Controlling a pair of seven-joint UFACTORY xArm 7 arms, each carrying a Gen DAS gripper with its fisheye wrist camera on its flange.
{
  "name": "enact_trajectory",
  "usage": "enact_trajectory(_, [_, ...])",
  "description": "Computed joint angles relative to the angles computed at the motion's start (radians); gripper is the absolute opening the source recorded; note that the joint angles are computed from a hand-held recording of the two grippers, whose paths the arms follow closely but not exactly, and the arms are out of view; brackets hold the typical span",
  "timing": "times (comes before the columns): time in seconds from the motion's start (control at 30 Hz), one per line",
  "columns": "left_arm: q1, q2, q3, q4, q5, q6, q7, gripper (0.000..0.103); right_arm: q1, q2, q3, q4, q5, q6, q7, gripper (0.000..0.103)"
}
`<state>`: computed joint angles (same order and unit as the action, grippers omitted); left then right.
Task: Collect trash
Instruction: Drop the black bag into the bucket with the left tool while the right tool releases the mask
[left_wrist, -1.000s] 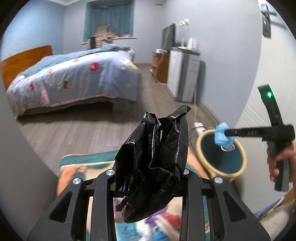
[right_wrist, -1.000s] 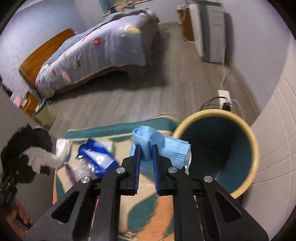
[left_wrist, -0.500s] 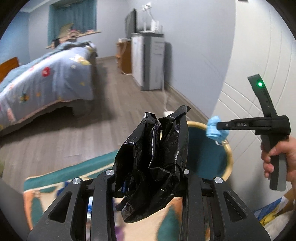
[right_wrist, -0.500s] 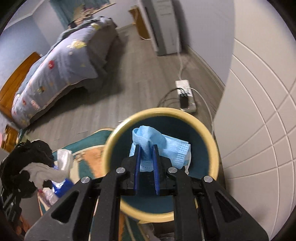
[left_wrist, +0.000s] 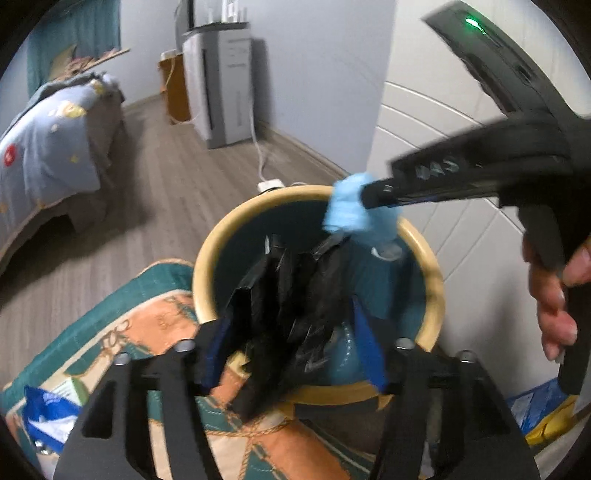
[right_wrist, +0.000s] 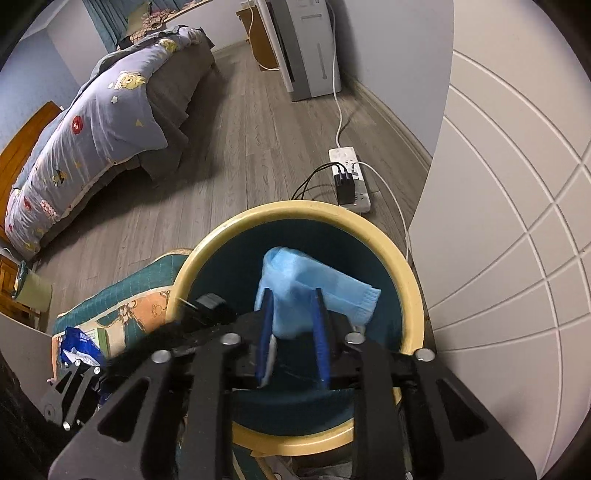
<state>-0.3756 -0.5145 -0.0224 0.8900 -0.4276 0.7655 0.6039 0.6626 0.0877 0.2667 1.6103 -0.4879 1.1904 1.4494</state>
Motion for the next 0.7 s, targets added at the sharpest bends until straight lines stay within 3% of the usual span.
enact_trajectory(0.07, [-0.009,-0.016,0.004,-0.013,-0.013,-0.009,0.012,0.079,0.0,0.003,-0.001,0.004,0.0,-0.001,0.002,0.032])
enact_trajectory(0.2, [-0.011,-0.027,0.011,-0.02,-0.028,-0.01,0.003,0.087,0.003,0.005,-0.001,0.01,-0.007,0.002,0.007,0.042])
enact_trajectory(0.37, [0.014,-0.04,0.017,-0.027,-0.01,0.001,-0.026,0.088,0.002,0.004,-0.002,0.011,-0.007,0.002,0.009,0.052])
enact_trajectory(0.53, [0.046,-0.035,0.028,-0.02,0.013,0.002,-0.045,0.093,0.012,0.019,-0.001,0.037,-0.024,0.025,-0.008,0.091])
enact_trajectory(0.7, [0.081,-0.055,0.057,-0.005,0.027,0.031,-0.059,0.094,0.027,0.041,-0.007,0.075,-0.042,0.037,-0.019,0.097])
